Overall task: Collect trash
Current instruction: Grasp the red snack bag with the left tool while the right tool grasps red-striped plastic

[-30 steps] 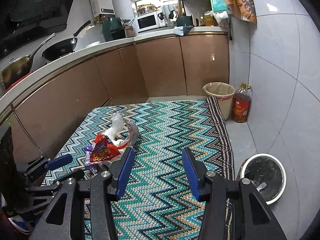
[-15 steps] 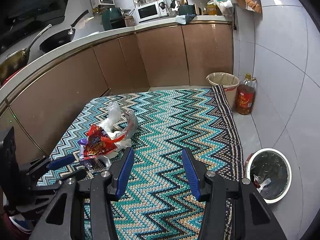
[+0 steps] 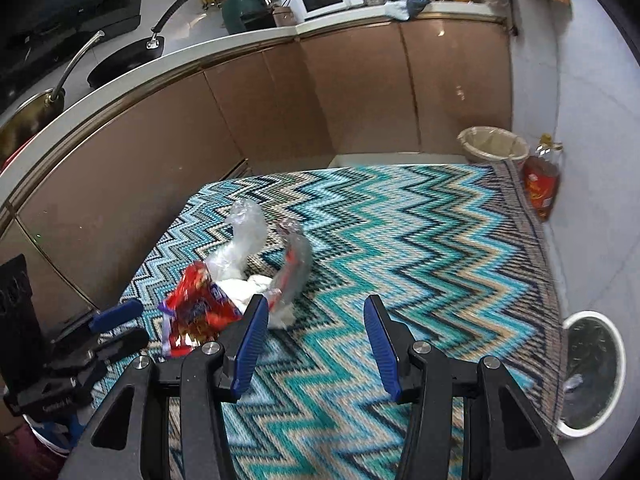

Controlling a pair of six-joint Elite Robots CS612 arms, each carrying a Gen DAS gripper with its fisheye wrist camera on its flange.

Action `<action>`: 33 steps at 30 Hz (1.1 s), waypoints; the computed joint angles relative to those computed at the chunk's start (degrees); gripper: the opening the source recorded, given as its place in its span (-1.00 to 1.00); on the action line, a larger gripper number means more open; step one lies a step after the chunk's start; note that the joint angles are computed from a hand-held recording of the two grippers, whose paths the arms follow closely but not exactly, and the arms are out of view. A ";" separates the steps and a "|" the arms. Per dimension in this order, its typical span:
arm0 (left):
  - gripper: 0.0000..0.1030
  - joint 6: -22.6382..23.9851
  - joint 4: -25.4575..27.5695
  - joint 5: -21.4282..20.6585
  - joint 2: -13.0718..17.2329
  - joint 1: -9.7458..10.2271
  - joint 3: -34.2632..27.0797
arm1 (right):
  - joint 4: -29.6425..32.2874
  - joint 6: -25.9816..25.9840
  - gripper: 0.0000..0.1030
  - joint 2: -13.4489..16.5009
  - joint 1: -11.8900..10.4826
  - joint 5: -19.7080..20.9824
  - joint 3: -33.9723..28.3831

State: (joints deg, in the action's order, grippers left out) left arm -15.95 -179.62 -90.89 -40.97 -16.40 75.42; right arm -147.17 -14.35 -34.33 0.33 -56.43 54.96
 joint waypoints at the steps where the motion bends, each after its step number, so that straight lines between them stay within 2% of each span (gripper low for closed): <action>1: -0.09 0.26 0.02 -0.87 0.30 0.10 -0.47 | 1.44 -0.21 -0.09 0.76 0.16 0.46 -1.45; 3: -0.09 1.63 0.79 -0.89 0.97 0.05 -1.70 | 3.77 -0.57 -0.09 2.00 0.47 0.90 -3.80; 9: -0.59 2.72 6.32 -1.28 2.95 0.30 -5.45 | 13.53 -0.38 -0.09 6.97 1.25 2.58 -12.89; 14: -0.78 2.33 7.88 -0.97 3.44 0.34 -5.88 | 21.22 -1.45 -0.11 9.91 1.65 4.11 -18.24; 16: -0.84 1.48 7.48 -1.10 3.38 0.45 -5.58 | 23.17 -1.57 -0.48 10.61 1.68 4.92 -19.45; 17: -0.86 1.12 7.09 -1.08 3.27 0.48 -5.34 | 22.92 -1.29 -0.67 10.56 1.69 5.15 -19.26; 19: -0.88 0.57 6.30 -0.83 3.01 0.50 -4.87 | 20.64 -0.85 -0.83 9.88 1.57 5.23 -17.69; 25: -0.89 0.15 3.09 0.46 1.26 0.13 -2.68 | 9.69 1.40 -0.87 5.42 0.48 5.85 -9.56; 33: -0.89 1.36 0.29 3.97 -2.04 -1.36 0.65 | -1.93 3.90 -0.88 -0.98 -1.71 7.26 1.26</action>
State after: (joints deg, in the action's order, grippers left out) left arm -14.58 -179.33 -86.92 -43.01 -17.76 76.07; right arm -149.10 -10.45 -35.31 -1.38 -49.17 56.22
